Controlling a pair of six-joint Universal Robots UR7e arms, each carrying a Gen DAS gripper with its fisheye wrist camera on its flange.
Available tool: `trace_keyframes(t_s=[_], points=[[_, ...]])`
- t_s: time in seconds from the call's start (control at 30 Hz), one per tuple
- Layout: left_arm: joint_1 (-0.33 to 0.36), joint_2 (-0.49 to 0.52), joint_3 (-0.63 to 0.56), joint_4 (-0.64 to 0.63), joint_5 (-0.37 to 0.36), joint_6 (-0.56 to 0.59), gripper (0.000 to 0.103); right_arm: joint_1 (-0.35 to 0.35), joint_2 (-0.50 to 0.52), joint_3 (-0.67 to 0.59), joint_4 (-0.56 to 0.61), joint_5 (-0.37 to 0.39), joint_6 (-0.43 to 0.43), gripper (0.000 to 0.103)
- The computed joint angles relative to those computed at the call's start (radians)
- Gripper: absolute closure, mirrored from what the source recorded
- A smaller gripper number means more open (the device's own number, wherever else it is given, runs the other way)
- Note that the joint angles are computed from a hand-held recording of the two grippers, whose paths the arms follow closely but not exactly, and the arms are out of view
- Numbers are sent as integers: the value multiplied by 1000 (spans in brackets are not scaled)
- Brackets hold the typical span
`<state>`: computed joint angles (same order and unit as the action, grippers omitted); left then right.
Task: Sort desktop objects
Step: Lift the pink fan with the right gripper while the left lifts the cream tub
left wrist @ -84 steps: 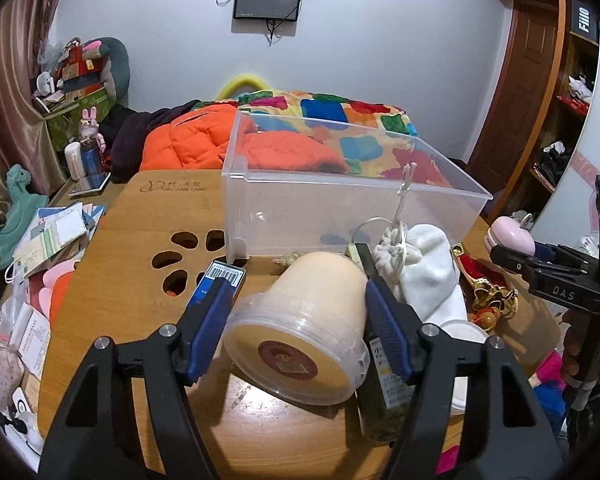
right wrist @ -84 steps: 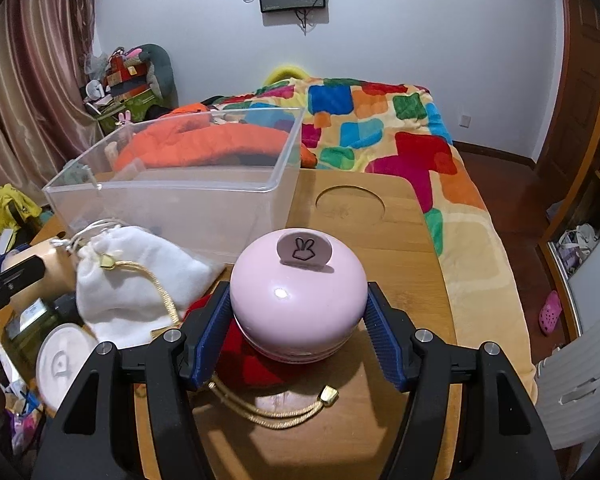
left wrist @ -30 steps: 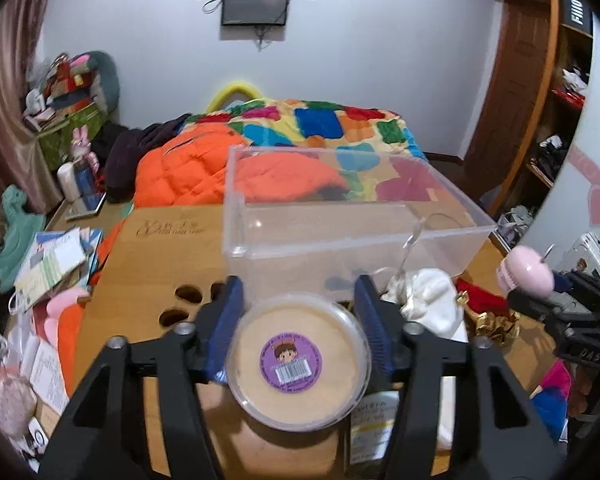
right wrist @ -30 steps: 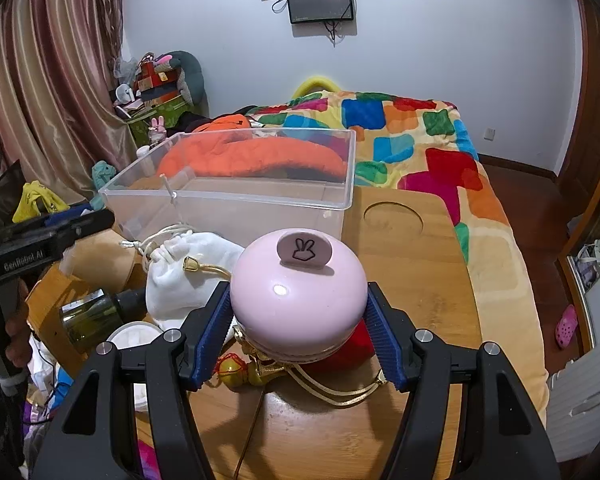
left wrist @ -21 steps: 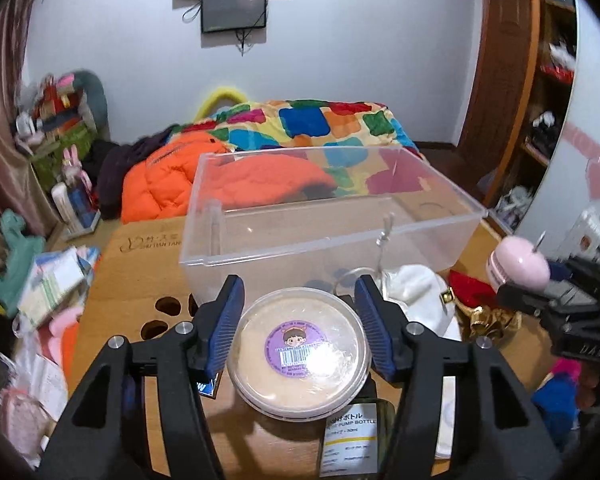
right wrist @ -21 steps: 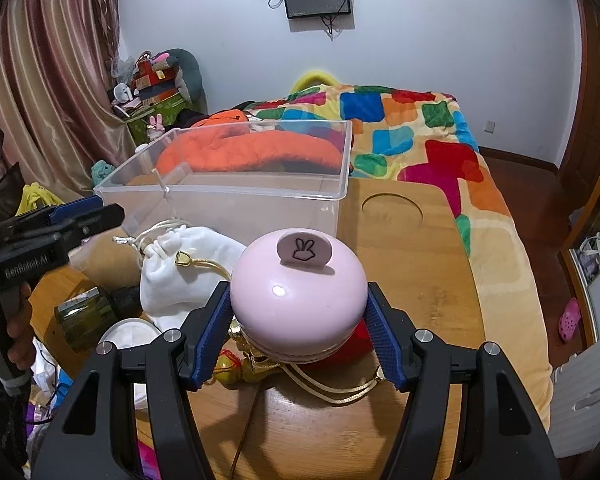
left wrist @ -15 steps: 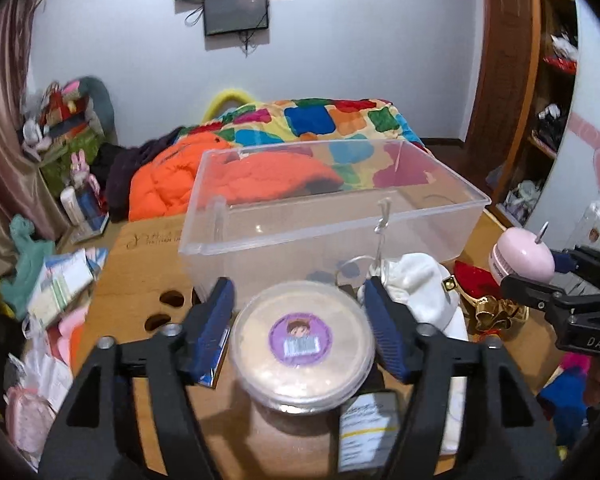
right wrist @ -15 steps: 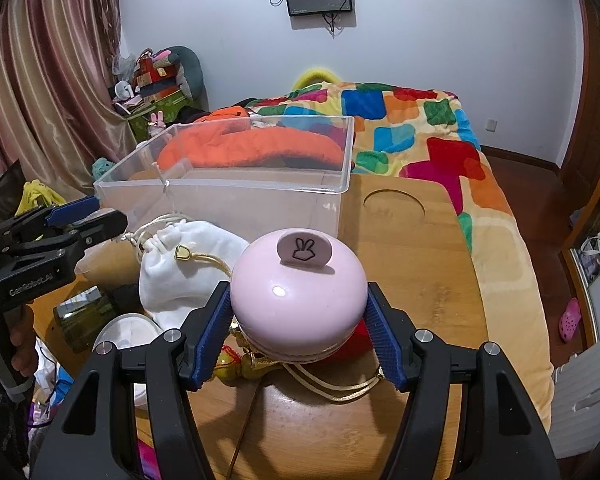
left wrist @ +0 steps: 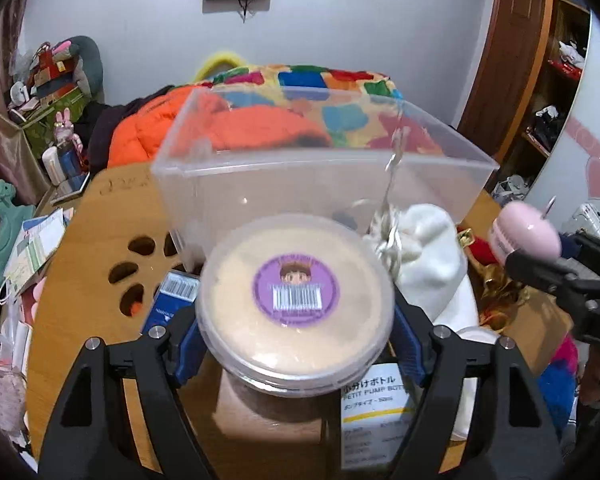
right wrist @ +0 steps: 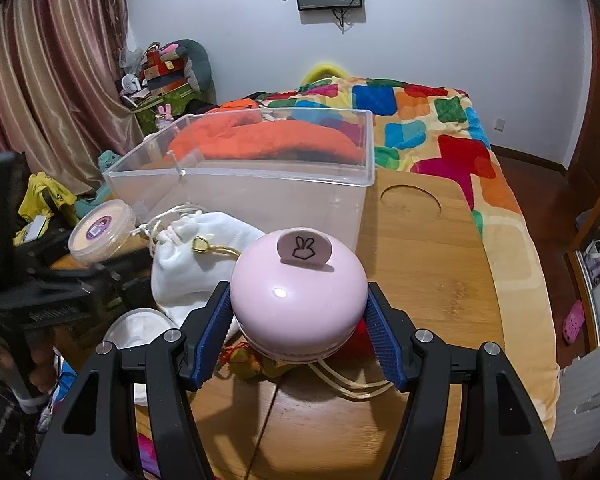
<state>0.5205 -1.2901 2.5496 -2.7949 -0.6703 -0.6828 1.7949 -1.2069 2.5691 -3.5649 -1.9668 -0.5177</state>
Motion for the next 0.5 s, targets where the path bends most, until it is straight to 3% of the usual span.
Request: trace_keyframes(t_s=[0.1, 0.5], points=[[8, -10, 5, -24, -10, 0, 40, 15, 3, -4, 7, 2, 4, 42], [-8, -110, 36, -7, 10, -40, 45, 94, 67, -48, 17, -8, 4, 42]])
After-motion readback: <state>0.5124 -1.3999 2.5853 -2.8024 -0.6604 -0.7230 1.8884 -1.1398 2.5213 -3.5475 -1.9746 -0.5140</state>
